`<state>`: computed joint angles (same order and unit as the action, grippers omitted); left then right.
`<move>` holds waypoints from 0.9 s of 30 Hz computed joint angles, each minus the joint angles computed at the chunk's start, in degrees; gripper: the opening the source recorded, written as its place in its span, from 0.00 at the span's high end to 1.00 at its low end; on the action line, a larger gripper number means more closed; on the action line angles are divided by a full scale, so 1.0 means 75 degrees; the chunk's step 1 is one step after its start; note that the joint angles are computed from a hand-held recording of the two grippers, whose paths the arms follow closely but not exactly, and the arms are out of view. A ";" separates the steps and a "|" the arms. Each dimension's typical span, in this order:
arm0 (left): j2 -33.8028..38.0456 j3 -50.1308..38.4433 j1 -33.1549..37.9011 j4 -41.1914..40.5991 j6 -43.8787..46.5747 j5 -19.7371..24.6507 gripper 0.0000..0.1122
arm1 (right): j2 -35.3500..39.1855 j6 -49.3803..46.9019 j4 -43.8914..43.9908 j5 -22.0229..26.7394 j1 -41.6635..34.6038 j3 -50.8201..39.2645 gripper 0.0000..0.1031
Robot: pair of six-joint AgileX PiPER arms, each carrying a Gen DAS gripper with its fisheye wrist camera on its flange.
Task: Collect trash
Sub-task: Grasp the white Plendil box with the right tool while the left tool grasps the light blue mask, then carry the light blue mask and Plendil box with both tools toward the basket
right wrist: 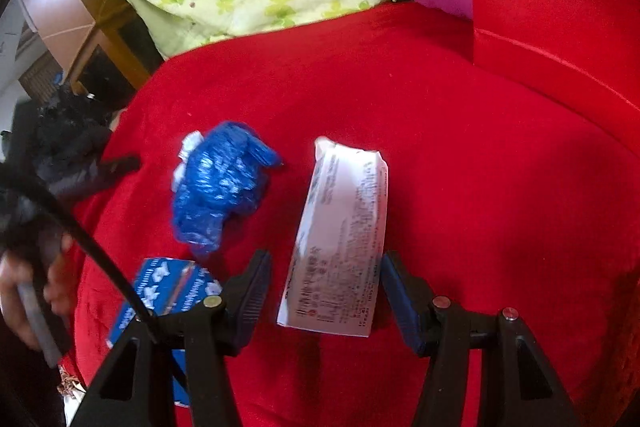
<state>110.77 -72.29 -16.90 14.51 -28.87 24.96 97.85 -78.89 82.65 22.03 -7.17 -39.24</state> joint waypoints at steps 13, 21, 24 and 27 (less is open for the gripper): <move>0.1802 -0.1986 0.0000 -0.1375 0.0891 0.1224 0.76 | 0.0500 0.0329 -0.0607 0.0096 -0.0197 -0.0573 0.65; -0.0212 0.0345 0.0108 -0.0693 0.0236 0.0530 0.77 | -0.0874 -0.0944 0.0281 0.0182 -0.0094 0.0182 0.65; -0.1462 0.1476 0.0004 0.0077 -0.0364 0.0476 0.77 | -0.1584 -0.1053 0.0190 0.0517 -0.0368 0.0544 0.65; -0.2893 0.2605 -0.0367 0.0515 -0.0838 0.0455 0.77 | -0.2398 -0.0947 -0.0195 0.0979 -0.0831 0.0976 0.65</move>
